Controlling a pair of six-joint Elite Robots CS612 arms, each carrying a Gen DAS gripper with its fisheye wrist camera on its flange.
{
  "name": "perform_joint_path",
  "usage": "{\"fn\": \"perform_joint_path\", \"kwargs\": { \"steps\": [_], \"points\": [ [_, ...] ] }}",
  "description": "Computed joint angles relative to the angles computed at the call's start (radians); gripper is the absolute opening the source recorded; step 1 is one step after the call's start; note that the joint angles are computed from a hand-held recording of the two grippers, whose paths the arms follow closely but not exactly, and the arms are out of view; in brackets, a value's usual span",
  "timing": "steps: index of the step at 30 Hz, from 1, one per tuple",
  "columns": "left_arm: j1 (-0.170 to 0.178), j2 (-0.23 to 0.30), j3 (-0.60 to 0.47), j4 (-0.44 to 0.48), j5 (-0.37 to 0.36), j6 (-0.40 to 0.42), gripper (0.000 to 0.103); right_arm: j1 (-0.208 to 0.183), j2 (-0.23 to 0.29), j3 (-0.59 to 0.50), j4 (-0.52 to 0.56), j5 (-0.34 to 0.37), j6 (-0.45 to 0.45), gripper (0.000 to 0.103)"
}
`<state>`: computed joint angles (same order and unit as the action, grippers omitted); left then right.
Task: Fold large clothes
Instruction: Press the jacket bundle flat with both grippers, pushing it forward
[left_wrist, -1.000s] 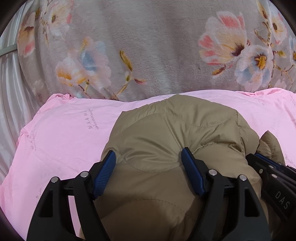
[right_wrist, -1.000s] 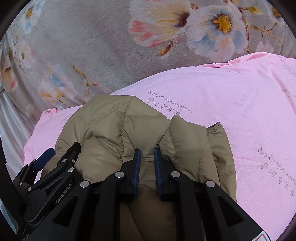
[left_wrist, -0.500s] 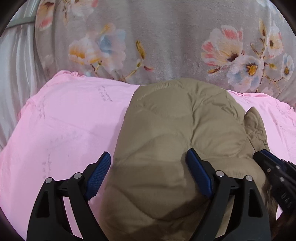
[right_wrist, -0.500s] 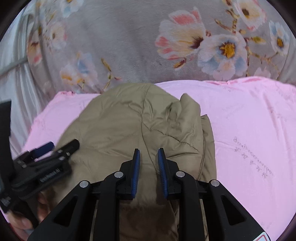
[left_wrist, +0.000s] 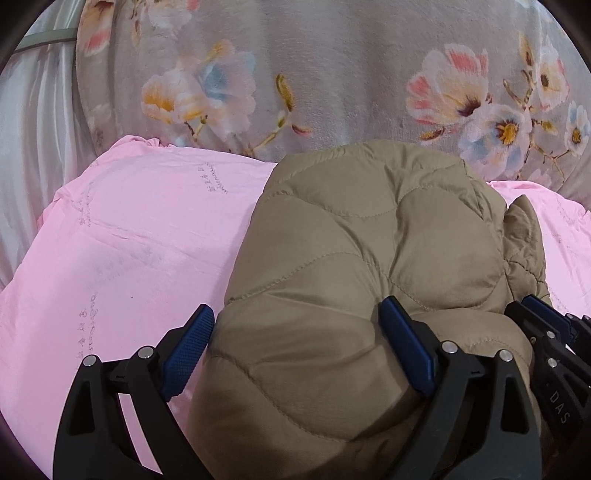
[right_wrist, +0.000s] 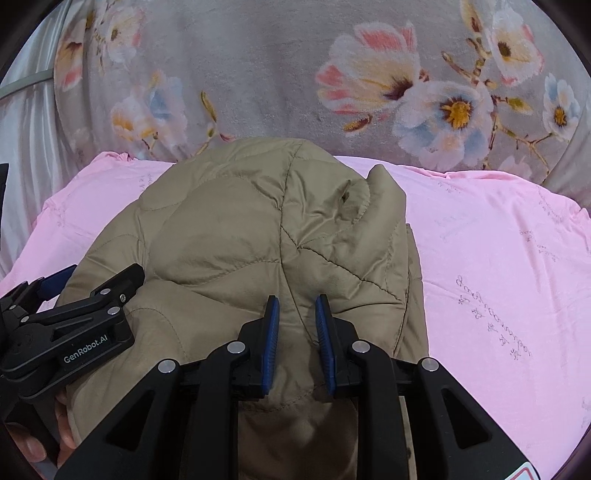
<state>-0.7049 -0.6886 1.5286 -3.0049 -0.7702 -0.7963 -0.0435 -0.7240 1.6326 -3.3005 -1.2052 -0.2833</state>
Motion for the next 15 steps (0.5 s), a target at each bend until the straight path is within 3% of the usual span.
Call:
{"fn": "perform_joint_path", "kwargs": {
  "steps": [15],
  "points": [
    [-0.005, 0.002, -0.010, 0.033, 0.020, 0.000, 0.089, 0.000, -0.001, -0.002, 0.008, 0.000, 0.001, 0.021]
  ]
}}
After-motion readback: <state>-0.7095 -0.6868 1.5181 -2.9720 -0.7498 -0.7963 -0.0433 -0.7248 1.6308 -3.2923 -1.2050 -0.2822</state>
